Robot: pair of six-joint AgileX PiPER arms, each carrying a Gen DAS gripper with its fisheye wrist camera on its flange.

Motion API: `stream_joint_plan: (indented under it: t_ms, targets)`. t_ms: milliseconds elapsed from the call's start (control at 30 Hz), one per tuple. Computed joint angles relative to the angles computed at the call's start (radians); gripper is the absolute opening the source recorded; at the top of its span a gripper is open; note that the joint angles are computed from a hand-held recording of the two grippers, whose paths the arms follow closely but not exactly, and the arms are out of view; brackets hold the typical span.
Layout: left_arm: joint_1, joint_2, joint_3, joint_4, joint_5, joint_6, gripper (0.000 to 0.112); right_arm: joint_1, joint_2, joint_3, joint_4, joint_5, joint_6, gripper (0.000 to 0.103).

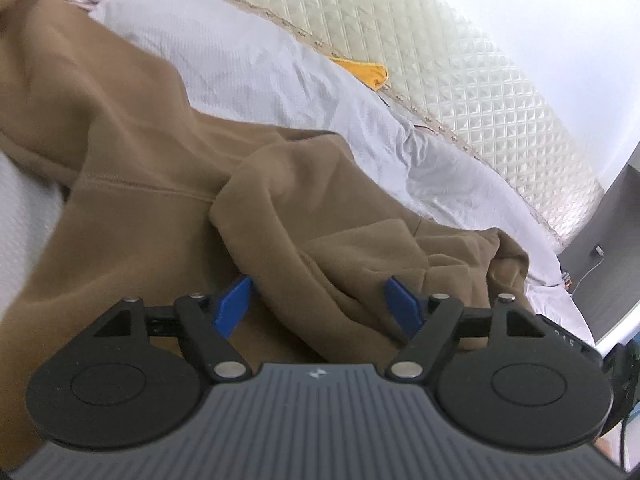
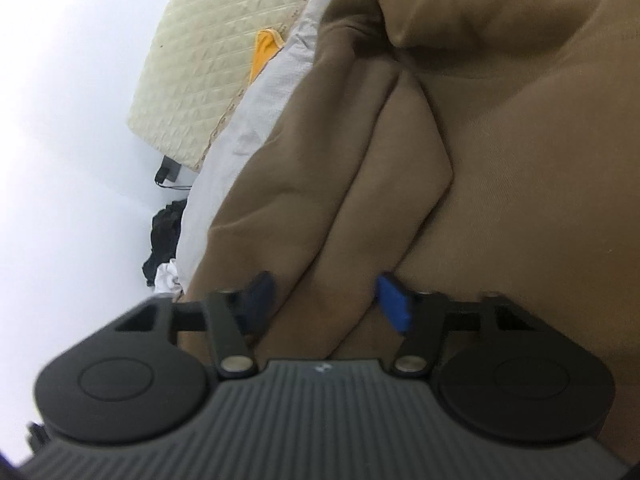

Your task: Fold large clothes

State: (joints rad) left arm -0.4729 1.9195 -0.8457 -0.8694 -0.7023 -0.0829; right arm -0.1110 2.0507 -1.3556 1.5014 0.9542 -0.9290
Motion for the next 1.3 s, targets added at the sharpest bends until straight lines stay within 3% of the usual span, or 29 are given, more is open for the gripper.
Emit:
stream_joint_plan:
  t_ms: [33, 67, 167, 233, 400, 567, 733, 800, 933, 1033, 1133, 1300]
  targets:
    - [0.013, 0.014, 0.000, 0.049, 0.002, -0.046, 0.079, 0.004, 0.007, -0.011, -0.010, -0.005, 0.025, 0.039]
    - [0.022, 0.023, 0.003, 0.090, 0.000, -0.089, 0.079, 0.008, 0.012, -0.028, -0.038, -0.021, 0.063, 0.020]
    - [0.031, 0.039, 0.004, 0.152, -0.017, -0.152, 0.076, 0.000, 0.020, -0.048, -0.057, -0.014, 0.094, 0.013]
    - [0.030, 0.029, 0.025, 0.192, -0.030, -0.192, 0.065, 0.003, -0.012, -0.028, -0.049, -0.038, 0.053, 0.011]
    - [0.004, -0.009, 0.057, 0.180, -0.056, -0.214, 0.019, -0.021, -0.103, 0.027, -0.031, -0.062, 0.018, 0.008]
    - [0.002, -0.046, 0.109, 0.381, -0.088, -0.437, 0.016, -0.086, -0.177, 0.036, 0.012, -0.041, 0.007, 0.008]
    - [-0.039, -0.050, 0.098, 0.426, -0.085, -0.460, 0.016, -0.138, -0.253, 0.048, 0.009, -0.034, -0.001, 0.008]
    - [-0.059, -0.044, 0.076, 0.386, -0.053, -0.407, 0.016, -0.142, -0.286, 0.065, -0.045, -0.067, 0.008, 0.008]
    - [-0.072, -0.022, 0.011, 0.258, 0.102, -0.240, 0.017, -0.130, -0.313, 0.127, -0.193, -0.148, 0.047, 0.008]
    - [-0.073, 0.008, -0.060, 0.105, 0.212, -0.015, 0.017, -0.112, -0.267, 0.121, -0.307, -0.179, 0.125, 0.008]
    - [-0.069, 0.031, -0.092, 0.026, 0.263, 0.075, 0.018, -0.089, -0.256, 0.137, -0.351, -0.224, 0.118, 0.009]
    - [-0.061, 0.018, -0.086, 0.002, 0.275, 0.114, 0.028, -0.090, -0.251, 0.115, -0.365, -0.202, 0.148, 0.017]
